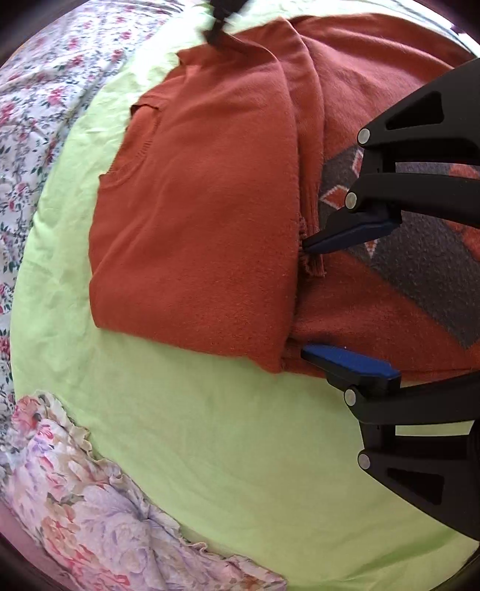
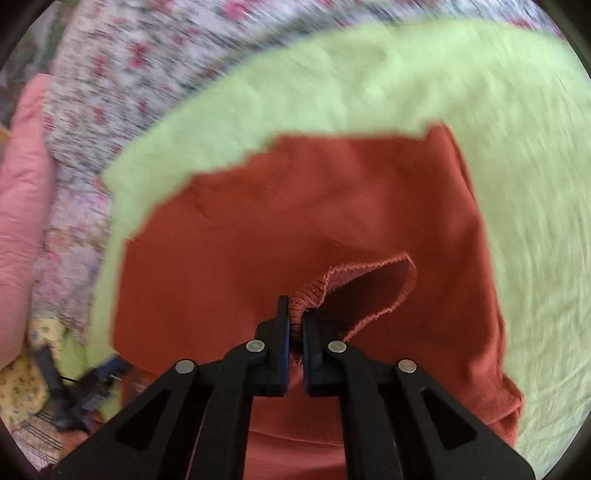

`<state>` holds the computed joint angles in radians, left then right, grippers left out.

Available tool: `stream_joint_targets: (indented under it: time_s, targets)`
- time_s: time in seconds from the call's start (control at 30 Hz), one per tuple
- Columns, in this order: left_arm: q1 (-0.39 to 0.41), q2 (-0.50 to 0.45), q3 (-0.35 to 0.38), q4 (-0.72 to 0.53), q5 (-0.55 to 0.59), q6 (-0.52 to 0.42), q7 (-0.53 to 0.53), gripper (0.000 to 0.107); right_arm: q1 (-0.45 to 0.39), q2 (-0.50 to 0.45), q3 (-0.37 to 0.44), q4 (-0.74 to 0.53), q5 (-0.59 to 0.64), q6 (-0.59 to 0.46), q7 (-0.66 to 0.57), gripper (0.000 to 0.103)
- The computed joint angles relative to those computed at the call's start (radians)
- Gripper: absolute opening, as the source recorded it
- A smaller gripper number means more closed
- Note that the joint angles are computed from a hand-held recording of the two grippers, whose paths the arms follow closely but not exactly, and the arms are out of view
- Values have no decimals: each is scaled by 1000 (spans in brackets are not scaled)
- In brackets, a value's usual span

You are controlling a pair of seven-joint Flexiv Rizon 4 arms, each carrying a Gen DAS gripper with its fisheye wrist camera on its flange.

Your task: Fold small clothes

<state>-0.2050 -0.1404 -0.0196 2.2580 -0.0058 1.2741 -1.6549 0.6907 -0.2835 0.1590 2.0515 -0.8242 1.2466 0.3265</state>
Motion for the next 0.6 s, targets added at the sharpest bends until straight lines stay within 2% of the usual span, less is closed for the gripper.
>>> stream_joint_targets:
  time_s: [0.13,0.23,0.3,0.33,0.4,0.47,0.6]
  targets:
    - [-22,-28,32,-54,85,-15,-128,52,8,57,-63,-30,-207,43,128,6]
    - [-50,-43,83,-112,218,-67,-279,52,-16,133,-53,-11,-325,-9,227,6]
    - [-38,-46,85,-116,232,-79,-330,51,-39,182,-9,34,-283,-78,206,6]
    - [-10,-44,65,-88,168,-47,-305,51,-48,197,22,58,-215,-127,160,6]
    - [13,-40,44,-62,106,-17,-278,51,-80,204,58,107,-152,-119,154,6]
    - [11,-38,47,-61,109,-18,-283,51,-96,185,91,139,-74,-123,116,6]
    - [33,-27,26,-28,34,3,-239,51,-91,144,99,166,-37,-94,120,6]
